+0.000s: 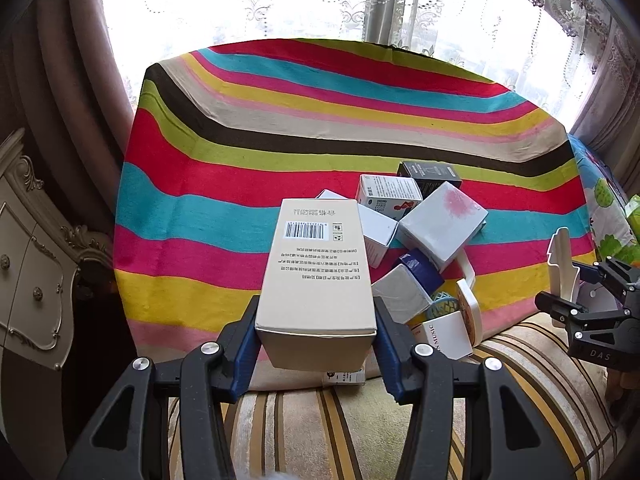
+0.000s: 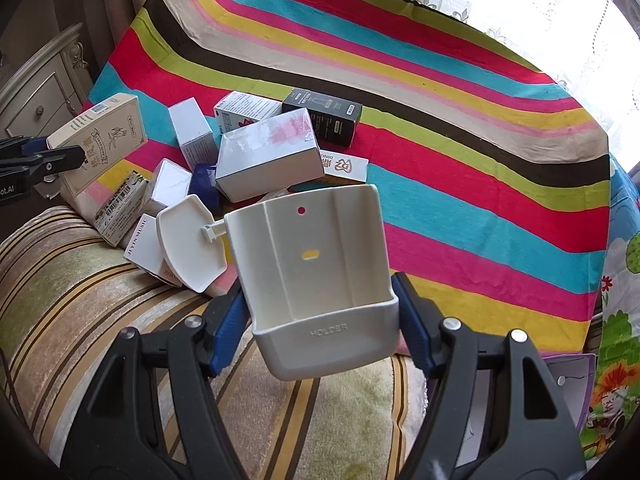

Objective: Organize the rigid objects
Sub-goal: 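Carry beige box and white holder toward the purple box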

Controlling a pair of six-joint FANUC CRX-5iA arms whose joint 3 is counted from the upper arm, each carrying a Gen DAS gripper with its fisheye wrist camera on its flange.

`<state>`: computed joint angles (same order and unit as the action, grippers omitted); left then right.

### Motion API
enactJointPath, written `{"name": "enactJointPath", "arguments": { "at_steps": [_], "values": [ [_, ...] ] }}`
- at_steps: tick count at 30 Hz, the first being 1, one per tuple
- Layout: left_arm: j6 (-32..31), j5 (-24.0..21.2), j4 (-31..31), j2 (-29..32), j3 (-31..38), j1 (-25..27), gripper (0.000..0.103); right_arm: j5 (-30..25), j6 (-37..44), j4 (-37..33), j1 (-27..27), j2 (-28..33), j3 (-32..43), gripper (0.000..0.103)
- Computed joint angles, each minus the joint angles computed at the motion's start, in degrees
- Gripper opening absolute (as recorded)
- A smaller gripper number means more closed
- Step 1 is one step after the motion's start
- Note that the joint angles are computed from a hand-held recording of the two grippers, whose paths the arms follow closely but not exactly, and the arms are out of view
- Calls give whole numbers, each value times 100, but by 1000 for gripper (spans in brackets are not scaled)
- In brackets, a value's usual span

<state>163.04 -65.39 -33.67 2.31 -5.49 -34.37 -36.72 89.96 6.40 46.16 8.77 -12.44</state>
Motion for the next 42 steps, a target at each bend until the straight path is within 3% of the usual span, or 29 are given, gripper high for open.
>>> {"name": "enactJointPath", "arguments": {
  "at_steps": [4,10,14,27,42],
  "values": [
    [99,31,-119,-31,105,-137,52,75,-143,62,-34,-116,-106,71],
    [-115,113,-141,205,460,-292,52,332,-1155,869,-93,-390,-543,71],
    [-438,236,-70,440,748,-346,52,563,-2143,1760,-243,-634,-988,71],
    [-1714,603,432,1446,1942,-457,52,551,-3561,2966,-1041,-1042,-1620,71],
    [-2927,768,1075,2378,3087,-525,52,540,-3502,2692,-1722,-1051,-1649,71]
  ]
}}
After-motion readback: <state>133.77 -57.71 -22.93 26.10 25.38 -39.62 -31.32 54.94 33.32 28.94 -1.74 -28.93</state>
